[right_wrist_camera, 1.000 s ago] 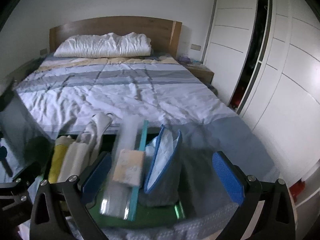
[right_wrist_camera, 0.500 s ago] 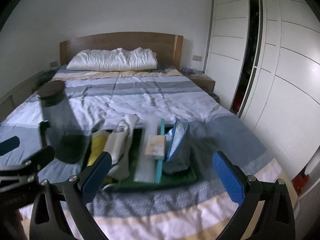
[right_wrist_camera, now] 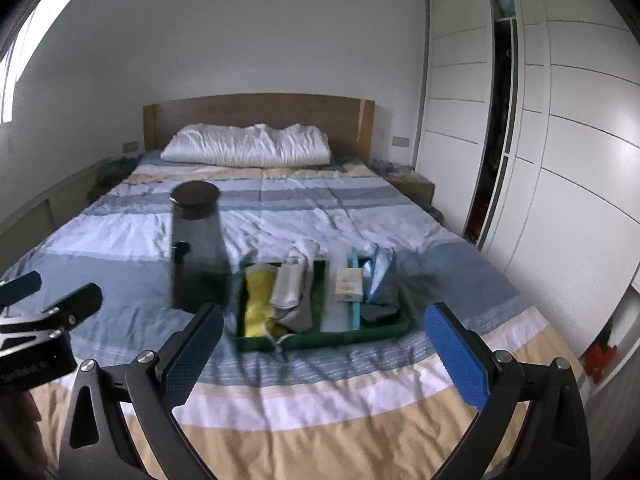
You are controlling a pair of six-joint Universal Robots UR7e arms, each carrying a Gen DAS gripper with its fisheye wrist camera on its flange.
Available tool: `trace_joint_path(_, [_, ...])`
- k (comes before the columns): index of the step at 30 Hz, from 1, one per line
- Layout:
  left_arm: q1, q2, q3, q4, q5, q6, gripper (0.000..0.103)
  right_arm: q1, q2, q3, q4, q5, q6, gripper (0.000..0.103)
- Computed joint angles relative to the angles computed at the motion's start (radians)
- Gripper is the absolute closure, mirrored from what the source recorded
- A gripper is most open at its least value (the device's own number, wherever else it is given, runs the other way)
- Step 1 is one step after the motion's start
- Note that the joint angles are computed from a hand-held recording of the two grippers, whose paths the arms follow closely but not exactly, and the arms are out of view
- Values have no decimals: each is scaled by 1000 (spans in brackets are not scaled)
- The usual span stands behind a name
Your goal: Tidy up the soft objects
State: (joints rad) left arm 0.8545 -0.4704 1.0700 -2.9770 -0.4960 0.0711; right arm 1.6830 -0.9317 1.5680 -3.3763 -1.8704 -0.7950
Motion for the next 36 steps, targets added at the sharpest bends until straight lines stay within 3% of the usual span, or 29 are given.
trace_joint_path(11, [-35, -136, 238, -126, 19, -5, 2, 25, -92, 215, -140, 2, -4, 0])
trace_joint_path(36, [-71, -180, 332, -224, 31, 35, 2, 33, -140, 301, -170, 10, -5, 0])
